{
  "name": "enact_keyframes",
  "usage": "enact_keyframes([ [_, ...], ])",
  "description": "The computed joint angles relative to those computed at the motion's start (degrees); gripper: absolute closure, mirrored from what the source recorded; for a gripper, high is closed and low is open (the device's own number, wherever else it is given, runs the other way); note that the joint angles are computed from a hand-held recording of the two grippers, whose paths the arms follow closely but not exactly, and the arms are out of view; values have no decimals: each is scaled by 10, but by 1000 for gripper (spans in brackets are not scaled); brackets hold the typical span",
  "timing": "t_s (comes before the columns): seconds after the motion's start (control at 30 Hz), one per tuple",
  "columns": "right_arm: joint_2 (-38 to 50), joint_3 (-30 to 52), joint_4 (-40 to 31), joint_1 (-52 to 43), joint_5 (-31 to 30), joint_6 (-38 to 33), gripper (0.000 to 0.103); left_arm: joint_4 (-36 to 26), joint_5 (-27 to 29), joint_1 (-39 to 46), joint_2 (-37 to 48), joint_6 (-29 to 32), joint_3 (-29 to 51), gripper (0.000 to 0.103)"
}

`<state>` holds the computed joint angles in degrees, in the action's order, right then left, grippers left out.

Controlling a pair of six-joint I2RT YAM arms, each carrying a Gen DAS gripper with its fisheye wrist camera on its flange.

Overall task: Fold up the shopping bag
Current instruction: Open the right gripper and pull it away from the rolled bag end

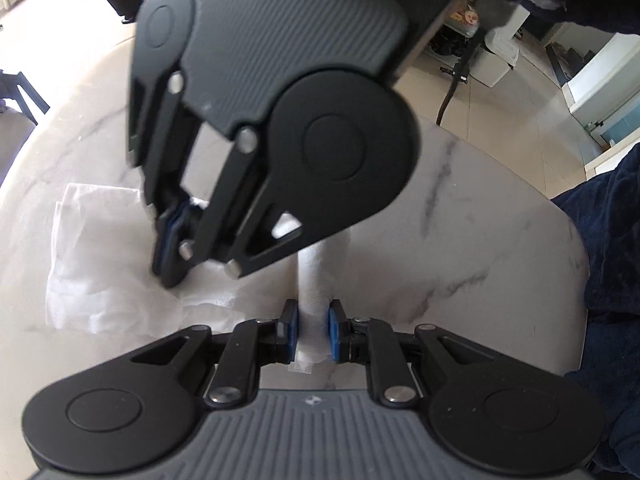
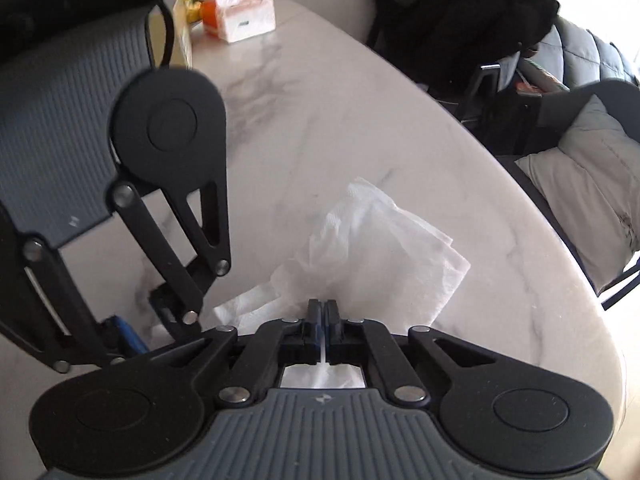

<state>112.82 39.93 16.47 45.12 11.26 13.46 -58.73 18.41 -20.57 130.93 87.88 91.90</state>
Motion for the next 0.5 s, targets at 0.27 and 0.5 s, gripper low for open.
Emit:
enact_keyframes([
  [0.27,75,73,1,-27,27,-8,103,12,6,7,-7,6,-7,89],
  [0.5,41,49,0,-46,-2,-14,93,21,6,10,-11,-3,-32,89],
])
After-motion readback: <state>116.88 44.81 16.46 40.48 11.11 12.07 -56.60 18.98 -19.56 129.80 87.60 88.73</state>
